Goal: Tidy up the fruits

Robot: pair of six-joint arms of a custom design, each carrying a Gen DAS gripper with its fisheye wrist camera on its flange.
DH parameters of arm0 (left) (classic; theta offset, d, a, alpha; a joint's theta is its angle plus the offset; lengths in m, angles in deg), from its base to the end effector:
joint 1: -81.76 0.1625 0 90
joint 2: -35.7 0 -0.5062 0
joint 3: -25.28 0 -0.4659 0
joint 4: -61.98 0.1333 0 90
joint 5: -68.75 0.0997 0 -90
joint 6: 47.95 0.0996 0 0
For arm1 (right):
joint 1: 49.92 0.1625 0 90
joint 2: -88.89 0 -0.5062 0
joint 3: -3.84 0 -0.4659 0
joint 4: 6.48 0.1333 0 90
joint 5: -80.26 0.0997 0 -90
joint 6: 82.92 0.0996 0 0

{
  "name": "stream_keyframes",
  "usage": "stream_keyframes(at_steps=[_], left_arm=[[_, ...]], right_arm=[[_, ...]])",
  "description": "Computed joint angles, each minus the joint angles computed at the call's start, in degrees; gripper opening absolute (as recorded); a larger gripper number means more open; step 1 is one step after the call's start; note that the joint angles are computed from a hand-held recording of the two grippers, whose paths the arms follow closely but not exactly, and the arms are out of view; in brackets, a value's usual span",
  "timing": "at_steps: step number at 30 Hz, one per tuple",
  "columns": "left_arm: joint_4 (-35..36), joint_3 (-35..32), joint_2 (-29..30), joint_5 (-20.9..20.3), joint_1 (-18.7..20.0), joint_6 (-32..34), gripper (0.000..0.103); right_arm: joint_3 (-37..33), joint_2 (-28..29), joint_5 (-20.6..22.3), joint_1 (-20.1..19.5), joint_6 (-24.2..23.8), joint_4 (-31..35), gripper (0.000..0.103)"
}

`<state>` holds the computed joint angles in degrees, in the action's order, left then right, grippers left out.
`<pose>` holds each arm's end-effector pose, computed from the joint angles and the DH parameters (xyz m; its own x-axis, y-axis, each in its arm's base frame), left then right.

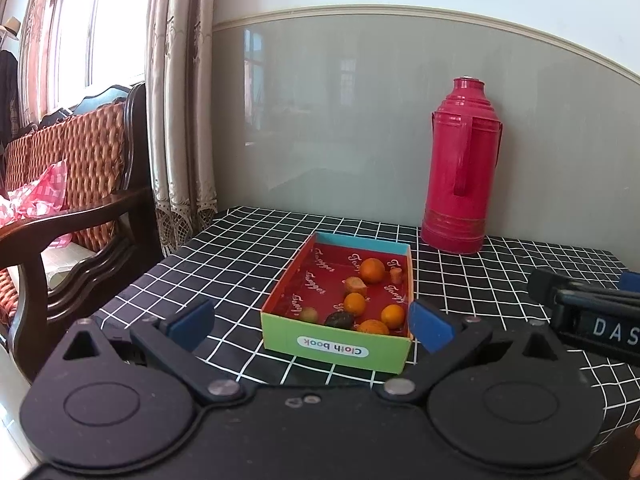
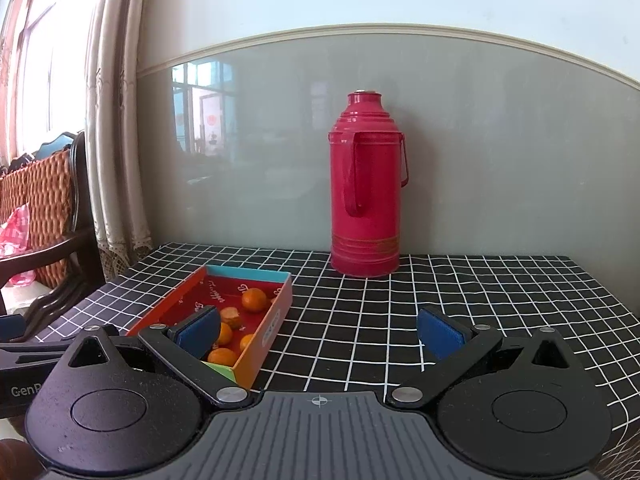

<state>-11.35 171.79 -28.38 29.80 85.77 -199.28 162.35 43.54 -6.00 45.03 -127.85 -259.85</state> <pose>-0.1898 -0.2246 0.0674 -0.5578 -0.5920 -0.5816 0.4848 0.3363 -0.8073 0.1663 -0.2995 0.1073 -0.6618 -0.5466 0.5131 -0.7382 0.3553 -0.5735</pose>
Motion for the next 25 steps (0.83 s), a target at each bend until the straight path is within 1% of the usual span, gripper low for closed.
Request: stream_keyframes(at_steps=[8, 15, 23, 25], left_arm=[[-0.2, 0.3, -0.1, -0.2, -0.3, -0.2, 0.097], [-1.0, 0.4, -0.4, 0.5, 0.3, 0.2, 0.097], [-2.5, 1.3, -0.7, 1.2, -0.4, 0.4, 0.095], [-2.4, 1.1, -0.2, 1.2, -0.3, 0.1, 0.097]], right_arm=[[-0.1, -0.4, -0.1, 0.4, 0.2, 0.4, 0.103], [-0.2, 0.0, -0.1, 0.3, 0.4, 0.1, 0.103], [0.1, 0.1, 0.9, -0.2, 0.5, -0.5, 0.103], [0.1, 0.1, 1.1, -0.3, 0.6, -0.9, 0.103]])
